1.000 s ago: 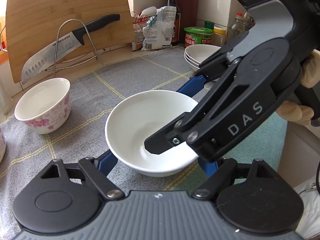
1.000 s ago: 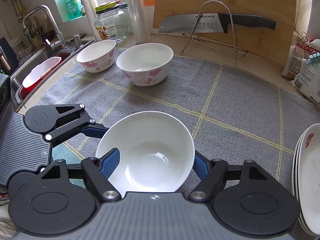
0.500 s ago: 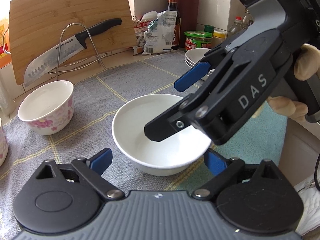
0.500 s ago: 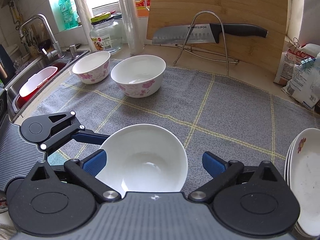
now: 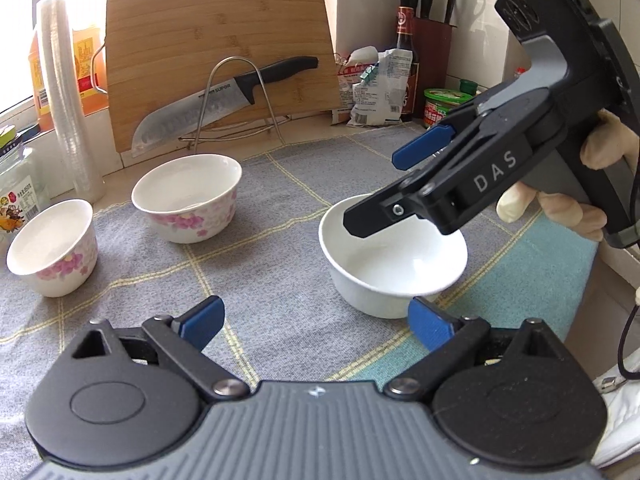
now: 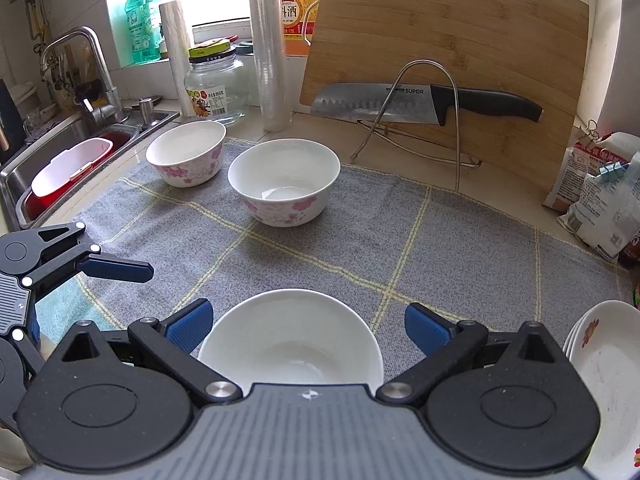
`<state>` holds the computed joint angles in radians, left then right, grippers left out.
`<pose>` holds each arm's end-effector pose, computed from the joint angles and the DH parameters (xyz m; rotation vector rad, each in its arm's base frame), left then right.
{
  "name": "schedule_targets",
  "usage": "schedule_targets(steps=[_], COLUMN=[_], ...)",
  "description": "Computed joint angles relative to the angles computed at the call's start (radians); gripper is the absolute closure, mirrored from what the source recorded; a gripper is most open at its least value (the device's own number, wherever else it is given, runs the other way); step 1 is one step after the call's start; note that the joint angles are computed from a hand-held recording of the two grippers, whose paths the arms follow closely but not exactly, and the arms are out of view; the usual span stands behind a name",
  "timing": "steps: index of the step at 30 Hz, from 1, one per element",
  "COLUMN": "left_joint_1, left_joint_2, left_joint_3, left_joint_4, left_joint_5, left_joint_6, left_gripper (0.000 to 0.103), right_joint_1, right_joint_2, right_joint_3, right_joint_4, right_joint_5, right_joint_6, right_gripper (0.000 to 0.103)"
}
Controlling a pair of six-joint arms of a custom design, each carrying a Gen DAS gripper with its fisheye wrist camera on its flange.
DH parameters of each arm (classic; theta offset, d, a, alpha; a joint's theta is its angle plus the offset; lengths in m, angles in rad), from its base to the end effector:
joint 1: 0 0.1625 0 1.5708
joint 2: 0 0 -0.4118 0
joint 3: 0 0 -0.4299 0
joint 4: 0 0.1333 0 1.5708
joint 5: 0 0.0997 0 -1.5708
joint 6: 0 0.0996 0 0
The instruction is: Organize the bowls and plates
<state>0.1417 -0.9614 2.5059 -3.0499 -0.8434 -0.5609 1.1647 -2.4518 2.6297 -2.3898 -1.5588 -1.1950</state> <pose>-0.3100 -0.2458 -0.0103 1.1162 2.3312 -0.7791 0.0268 -0.2781 0.3283 1.0124 -2.4184 0.6174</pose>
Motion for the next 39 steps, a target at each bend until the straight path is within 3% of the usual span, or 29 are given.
schedule_targets(steps=[10, 16, 21, 28, 33, 39], left_joint_1=[-0.011, 0.018, 0.025, 0.029, 0.058, 0.075], left_joint_2=[-0.169, -0.194, -0.176, -0.174, -0.154, -0.115], left_joint_3=[0.087, 0.090, 0.071, 0.000, -0.070, -0.140], left_joint_4=[0.137, 0.124, 0.125, 0.315, 0.391, 0.465], left_joint_5=[0.058, 0.068, 0.110, 0.190, 0.198, 0.240], left_joint_6=[-0.067, -0.079, -0.127, -0.306, -0.328, -0.347], left_gripper=[0.005, 0.004, 0.003, 0.001, 0.001, 0.001], right_joint_1=[0.122, 0.155, 0.125, 0.031, -0.022, -0.018], right_joint_2=[0.033, 0.007, -0.013, 0.000, 0.038, 0.082], right_joint_3=[0.066, 0.081, 0.063, 0.019, -0.015, -0.036], right_joint_4=[-0.129, -0.127, -0.080, -0.021, 0.011, 0.006], right_joint_5=[-0.073, -0.107, -0.070, 0.037, 0.098, 0.124], right_joint_6=[0.093, 0.092, 0.037, -0.083, -0.161, -0.185], right_gripper=[0.000, 0.000, 0.000, 0.000, 0.000, 0.000])
